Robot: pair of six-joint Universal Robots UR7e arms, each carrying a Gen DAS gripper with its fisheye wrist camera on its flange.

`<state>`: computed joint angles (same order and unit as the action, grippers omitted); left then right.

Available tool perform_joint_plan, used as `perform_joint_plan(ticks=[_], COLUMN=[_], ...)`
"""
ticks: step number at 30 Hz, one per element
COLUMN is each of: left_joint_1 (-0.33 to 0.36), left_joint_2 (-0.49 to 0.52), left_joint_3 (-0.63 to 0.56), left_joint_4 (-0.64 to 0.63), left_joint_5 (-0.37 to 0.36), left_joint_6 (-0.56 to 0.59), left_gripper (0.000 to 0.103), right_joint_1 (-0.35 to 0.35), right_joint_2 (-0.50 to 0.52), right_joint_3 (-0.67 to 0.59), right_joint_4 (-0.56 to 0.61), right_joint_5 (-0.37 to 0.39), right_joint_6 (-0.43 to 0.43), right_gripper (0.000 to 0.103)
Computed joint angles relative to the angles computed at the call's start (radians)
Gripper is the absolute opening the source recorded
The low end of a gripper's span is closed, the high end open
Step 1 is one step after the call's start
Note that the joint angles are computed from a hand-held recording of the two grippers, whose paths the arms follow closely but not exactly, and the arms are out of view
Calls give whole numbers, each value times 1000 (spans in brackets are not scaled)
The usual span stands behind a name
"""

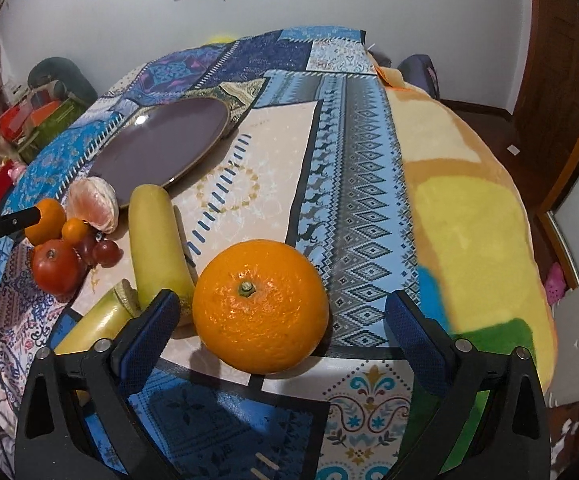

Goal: Organize fruits
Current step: 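Grasp a large orange with the left gripper while the right gripper grasps another orange, then carry both oranges onto the dark plate and open both grippers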

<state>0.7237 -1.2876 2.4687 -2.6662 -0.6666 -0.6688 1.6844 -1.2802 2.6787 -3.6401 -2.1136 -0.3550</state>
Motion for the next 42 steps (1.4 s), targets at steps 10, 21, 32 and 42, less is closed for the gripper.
perform_joint_plan(ticks=[10,21,32,42], left_joint_1=[43,-11,-117,-171], left_joint_2=[59,24,-77,-65], left_joint_3=[-31,4,6,-35], left_joint_4=[-34,-5,57,-13], left_joint_5=[-23,-21,36,87], left_joint_6=[49,-2,-17,71], left_gripper=[66,65,65,65], right_joint_1=[-55,-15,88,176], right_joint_2=[-66,-59,-71,-9], right_joint_3=[0,-11,-74,-173], right_joint_4=[114,112,78,16], right_joint_5=[112,72,66,66], right_joint_6=[31,37,4,-47], right_gripper=[76,66,66,66])
